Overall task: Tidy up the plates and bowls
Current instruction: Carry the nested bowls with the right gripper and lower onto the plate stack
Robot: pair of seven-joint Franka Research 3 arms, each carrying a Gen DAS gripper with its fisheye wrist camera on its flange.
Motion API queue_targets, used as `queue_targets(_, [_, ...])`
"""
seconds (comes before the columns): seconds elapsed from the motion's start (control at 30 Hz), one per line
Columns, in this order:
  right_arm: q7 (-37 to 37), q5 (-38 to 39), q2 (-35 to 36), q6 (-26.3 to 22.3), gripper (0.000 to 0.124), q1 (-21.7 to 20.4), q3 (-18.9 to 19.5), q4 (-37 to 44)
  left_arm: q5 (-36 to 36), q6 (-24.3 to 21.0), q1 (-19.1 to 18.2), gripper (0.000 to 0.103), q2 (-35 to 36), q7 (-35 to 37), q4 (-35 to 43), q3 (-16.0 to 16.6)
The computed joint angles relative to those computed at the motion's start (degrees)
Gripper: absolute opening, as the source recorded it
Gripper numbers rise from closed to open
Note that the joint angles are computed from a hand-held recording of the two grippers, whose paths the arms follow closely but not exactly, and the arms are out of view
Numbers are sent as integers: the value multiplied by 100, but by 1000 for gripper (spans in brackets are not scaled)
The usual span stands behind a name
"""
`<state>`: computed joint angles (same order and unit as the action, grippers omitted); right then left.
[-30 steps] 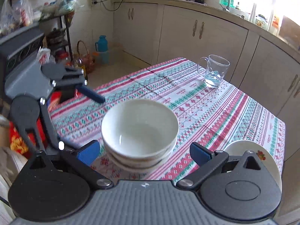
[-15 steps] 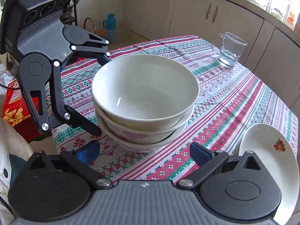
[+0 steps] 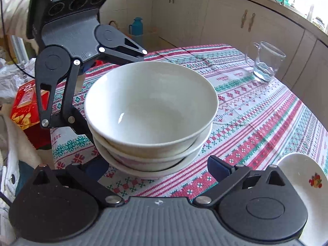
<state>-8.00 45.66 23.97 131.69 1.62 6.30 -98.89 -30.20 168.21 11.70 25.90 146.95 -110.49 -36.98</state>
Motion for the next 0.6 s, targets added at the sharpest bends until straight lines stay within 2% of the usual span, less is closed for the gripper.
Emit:
queue_targets(0.1, [43, -49, 113, -422, 103, -67, 10, 266, -188, -217, 290, 91, 99, 499, 81, -316])
queue_targets(0.23, [0, -186, 153, -560, 102, -35, -9, 377, -299, -352, 219, 86, 167, 700, 202, -249])
queue_targets(0.6, [87, -353, 249, -765, 100, -21, -19, 576, -881, -587, 69, 85, 201, 1268, 400, -40])
